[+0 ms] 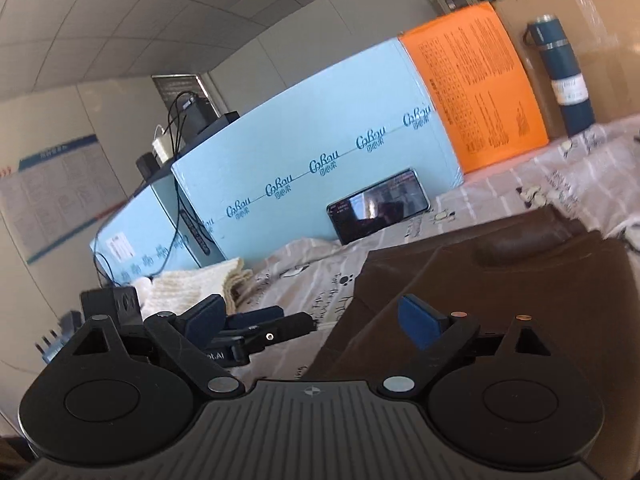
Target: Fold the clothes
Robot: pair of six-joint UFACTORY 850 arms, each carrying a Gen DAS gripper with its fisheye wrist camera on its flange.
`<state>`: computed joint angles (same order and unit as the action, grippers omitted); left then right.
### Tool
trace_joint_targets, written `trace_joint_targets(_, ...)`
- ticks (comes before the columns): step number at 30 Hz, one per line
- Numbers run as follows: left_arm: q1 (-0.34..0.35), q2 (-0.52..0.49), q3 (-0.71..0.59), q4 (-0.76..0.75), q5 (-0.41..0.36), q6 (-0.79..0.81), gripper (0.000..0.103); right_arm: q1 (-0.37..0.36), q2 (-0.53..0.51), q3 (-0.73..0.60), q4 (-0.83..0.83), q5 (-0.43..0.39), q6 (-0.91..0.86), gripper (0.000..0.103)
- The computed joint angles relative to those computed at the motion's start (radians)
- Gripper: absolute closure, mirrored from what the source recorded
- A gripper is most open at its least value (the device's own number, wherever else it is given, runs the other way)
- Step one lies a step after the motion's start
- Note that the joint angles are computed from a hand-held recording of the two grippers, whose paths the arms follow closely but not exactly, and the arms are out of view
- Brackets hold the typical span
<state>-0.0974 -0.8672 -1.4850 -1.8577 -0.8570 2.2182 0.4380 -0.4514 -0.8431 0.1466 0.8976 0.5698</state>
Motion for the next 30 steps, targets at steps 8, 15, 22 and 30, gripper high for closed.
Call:
trace_joint_targets(8,-0.001,-0.014,-0.025,0.039,0.025,-0.062,0.014,-0.044,-0.097,-0.105,-0.133,-0.139,0.191,0.008)
trace_joint_targets(15,0.015,-0.047,-0.08,0.18,-0.072,-0.237,0.013,-0.015,0.012,0.021,0.077,-0.016,-0.041,0.005)
trace_joint_targets(22,0.008,-0.069,-0.119,0.31,-0.129,-0.359,0.01,-0.023,0.086,0.134,0.431,-0.014,-0.23,0.004)
trace_joint_targets(30,-0.007,-0.127,-0.223,0.481,-0.2,-0.595,0.003,-0.078,0.071,0.161,0.436,-0.123,-0.153,0.004)
